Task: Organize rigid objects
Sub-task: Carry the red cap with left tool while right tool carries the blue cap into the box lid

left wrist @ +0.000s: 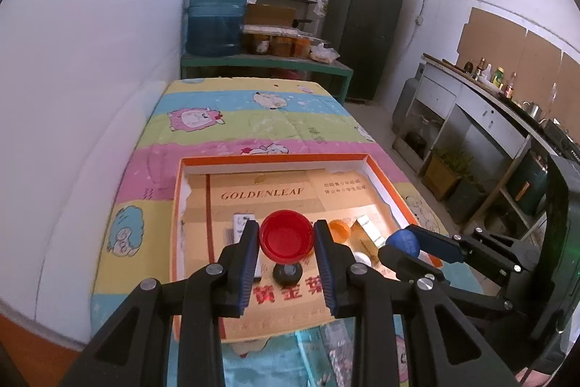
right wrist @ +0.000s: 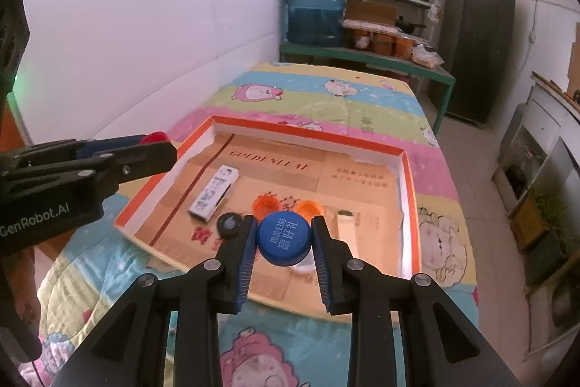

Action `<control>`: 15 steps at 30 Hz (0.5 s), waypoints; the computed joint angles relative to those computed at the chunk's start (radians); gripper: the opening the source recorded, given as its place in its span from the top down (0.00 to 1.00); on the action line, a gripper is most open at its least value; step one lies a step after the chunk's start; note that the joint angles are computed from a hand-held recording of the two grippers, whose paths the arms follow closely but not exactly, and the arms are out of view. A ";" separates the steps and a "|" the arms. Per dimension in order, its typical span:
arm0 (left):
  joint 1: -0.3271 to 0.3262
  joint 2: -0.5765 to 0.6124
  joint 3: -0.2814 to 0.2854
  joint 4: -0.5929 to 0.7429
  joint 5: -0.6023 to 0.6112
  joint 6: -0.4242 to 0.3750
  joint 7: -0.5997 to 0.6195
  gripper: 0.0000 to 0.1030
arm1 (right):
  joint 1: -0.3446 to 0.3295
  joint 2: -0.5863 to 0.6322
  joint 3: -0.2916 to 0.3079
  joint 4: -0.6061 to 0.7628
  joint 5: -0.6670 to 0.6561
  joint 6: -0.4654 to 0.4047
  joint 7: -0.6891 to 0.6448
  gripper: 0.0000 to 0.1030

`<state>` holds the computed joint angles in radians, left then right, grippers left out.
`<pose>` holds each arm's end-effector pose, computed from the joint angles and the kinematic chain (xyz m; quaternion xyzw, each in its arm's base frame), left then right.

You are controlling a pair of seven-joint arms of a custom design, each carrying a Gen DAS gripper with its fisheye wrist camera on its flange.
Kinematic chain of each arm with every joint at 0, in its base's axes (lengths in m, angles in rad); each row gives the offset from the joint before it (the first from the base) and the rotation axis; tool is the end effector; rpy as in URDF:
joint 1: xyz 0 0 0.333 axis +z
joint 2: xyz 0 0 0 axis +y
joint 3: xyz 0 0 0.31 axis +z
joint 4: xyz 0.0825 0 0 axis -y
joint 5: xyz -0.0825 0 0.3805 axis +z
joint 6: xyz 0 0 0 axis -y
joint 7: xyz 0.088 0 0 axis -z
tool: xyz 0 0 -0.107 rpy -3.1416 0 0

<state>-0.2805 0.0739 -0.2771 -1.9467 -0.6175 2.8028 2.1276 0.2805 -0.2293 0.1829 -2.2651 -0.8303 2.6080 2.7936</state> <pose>0.5405 -0.2996 0.5243 -0.4228 0.8033 -0.4058 0.1063 0.4529 0.2492 0.5055 -0.6008 0.6918 -0.2980 0.2678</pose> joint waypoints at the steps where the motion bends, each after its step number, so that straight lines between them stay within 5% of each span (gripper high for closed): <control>1: -0.003 0.014 0.001 0.016 0.019 -0.001 -0.013 0.70 | -0.002 0.005 -0.005 0.004 0.002 0.004 -0.007 0.70; 15: -0.041 0.210 0.015 0.242 0.278 -0.051 -0.201 0.70 | -0.052 0.057 -0.059 0.039 0.010 0.053 -0.088 0.70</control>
